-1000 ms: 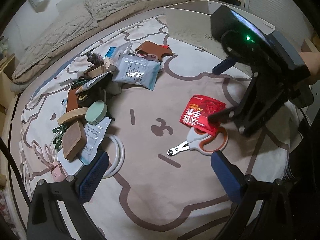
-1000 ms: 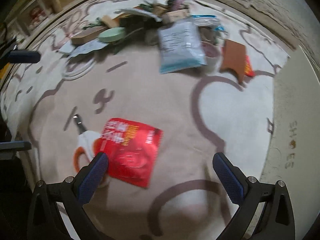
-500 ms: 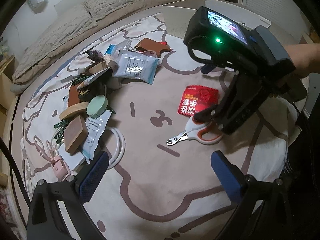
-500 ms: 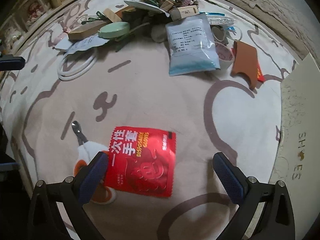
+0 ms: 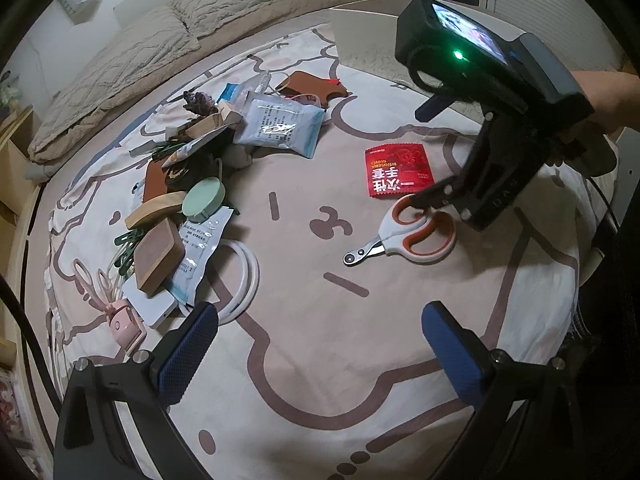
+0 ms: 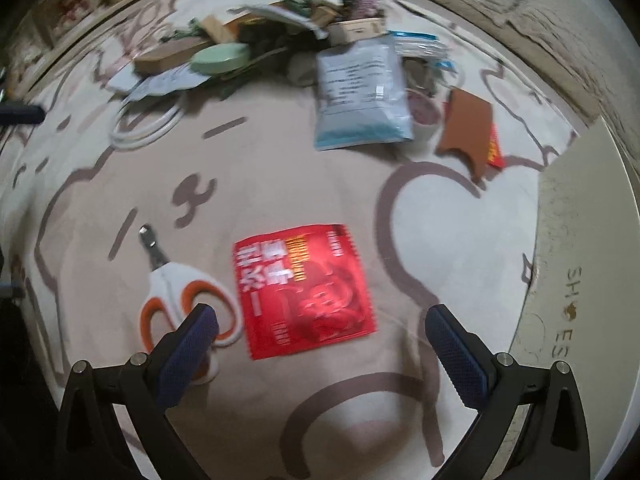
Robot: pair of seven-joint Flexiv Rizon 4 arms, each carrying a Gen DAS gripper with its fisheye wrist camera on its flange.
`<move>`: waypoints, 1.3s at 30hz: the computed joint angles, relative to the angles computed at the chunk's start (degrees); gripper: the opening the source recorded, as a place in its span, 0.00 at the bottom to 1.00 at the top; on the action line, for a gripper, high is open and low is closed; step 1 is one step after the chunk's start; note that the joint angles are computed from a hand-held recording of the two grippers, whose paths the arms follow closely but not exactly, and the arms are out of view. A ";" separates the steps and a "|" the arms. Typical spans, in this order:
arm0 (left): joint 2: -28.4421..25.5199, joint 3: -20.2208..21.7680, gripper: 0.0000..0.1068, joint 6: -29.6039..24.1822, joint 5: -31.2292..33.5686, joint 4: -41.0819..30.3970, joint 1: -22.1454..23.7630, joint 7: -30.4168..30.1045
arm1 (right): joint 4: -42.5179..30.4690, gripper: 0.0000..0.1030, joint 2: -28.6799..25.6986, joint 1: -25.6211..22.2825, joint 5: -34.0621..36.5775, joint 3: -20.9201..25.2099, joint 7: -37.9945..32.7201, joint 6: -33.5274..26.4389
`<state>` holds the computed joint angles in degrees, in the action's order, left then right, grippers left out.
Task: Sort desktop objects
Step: 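Lower the red packet onto the bed beside the scissors and open the right tool, then move the left tool over the orange-handled scissors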
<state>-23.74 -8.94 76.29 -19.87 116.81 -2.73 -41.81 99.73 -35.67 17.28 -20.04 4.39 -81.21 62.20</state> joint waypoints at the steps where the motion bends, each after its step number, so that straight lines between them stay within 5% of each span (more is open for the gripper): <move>1: -0.02 -0.12 0.96 0.10 -0.09 0.03 0.14 0.14 | 0.47 1.00 0.04 0.57 -1.04 -0.74 0.15 0.51; 9: 0.12 -0.99 0.96 0.05 -1.33 0.46 1.18 1.31 | -0.43 1.00 -0.97 2.42 -4.62 -3.27 4.35 -1.15; 16: 0.27 -1.44 0.96 0.40 -2.65 0.97 1.82 2.28 | -5.20 1.00 -1.49 -1.57 4.12 3.29 -0.09 -11.27; 22: 0.37 -1.20 0.96 -2.18 -3.87 1.21 1.88 2.20 | -5.25 1.00 -0.66 -1.57 9.20 5.69 -4.30 -13.68; 39: 0.86 -5.86 0.96 -2.80 -13.77 4.94 1.57 13.01 | 0.17 1.00 2.91 -1.95 12.67 5.11 -5.05 -3.16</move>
<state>-22.87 -14.80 73.50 -33.64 121.75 -1.16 -28.80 99.90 -32.76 15.34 -7.37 9.50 -86.26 59.04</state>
